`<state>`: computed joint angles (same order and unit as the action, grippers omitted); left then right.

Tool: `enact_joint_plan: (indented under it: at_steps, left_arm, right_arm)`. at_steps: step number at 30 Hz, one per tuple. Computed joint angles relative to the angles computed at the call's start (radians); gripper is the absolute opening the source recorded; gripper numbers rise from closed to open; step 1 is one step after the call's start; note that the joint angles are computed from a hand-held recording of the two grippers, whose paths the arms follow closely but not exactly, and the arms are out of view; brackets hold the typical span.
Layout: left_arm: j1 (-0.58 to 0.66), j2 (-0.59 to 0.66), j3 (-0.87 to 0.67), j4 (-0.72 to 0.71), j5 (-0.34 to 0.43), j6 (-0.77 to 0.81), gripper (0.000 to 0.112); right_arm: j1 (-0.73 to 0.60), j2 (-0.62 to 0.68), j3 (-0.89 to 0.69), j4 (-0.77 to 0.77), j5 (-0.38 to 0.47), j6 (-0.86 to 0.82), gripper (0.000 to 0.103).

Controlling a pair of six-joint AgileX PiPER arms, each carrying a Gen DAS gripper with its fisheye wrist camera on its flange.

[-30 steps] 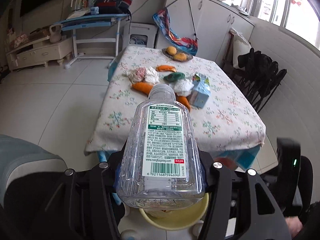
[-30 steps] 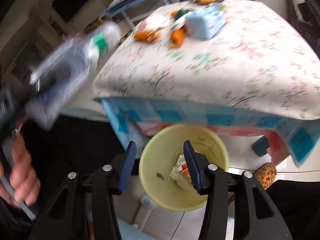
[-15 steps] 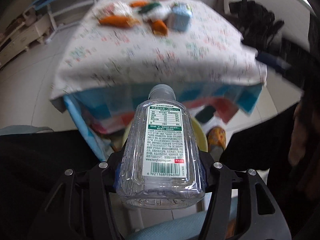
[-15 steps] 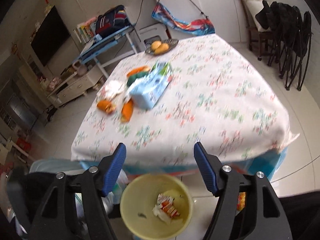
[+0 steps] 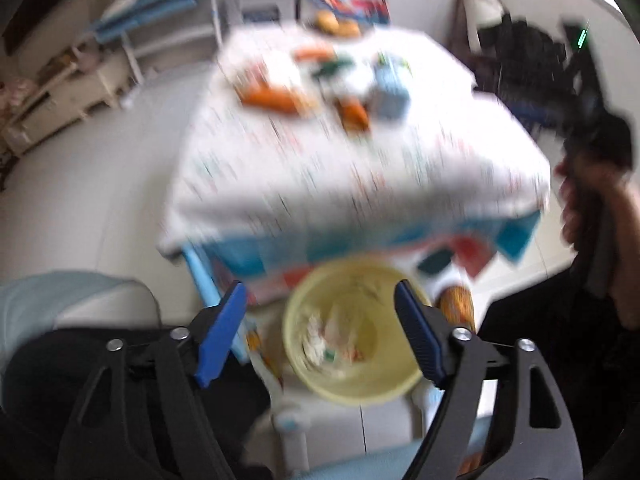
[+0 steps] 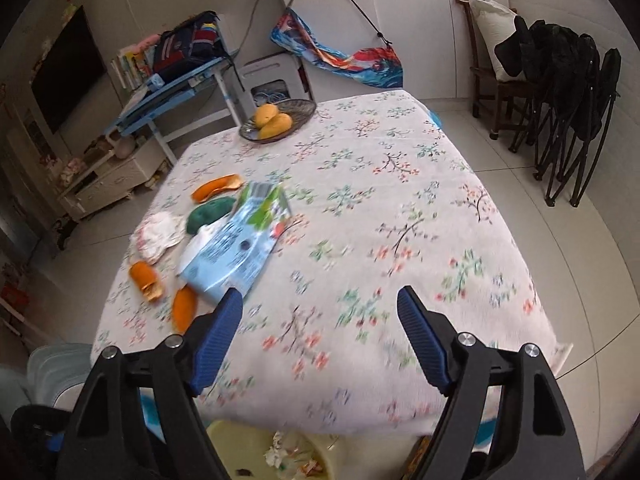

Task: Collect trash
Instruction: 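Move the left gripper back over the table toward the orange peels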

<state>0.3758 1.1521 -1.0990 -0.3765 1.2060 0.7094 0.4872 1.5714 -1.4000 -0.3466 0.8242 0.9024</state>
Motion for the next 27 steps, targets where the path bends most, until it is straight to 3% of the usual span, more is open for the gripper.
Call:
enact_joint_plan:
  at_steps: [9,12,15,18,22,27]
  left_arm:
    - [-0.014,0.199,-0.189,-0.043,-0.138,-0.106,0.078]
    - [-0.003,0.261,-0.229,-0.058,-0.135,-0.141,0.078]
    - [0.004,0.304,-0.255,-0.078,-0.113,-0.164,0.078]
    - [-0.004,0.301,-0.249,-0.099,-0.122,-0.151,0.078]
    - [-0.017,0.285,-0.236,-0.105,-0.132,-0.142,0.078]
    - [-0.014,0.29,-0.26,-0.115,-0.117,-0.148,0.078]
  right_arm:
    - [-0.125,0.278,-0.254,0.07,0.055,-0.197,0.082]
    - [-0.156,0.346,-0.333,0.096,0.064,-0.243,0.082]
    - [-0.175,0.4,-0.396,0.131,0.062,-0.289,0.093]
    - [-0.175,0.46,-0.492,0.122,0.114,-0.319,0.096]
    - [-0.159,0.502,-0.561,0.081,0.18,-0.327,0.096]
    - [-0.159,0.505,-0.571,0.076,0.193,-0.318,0.096]
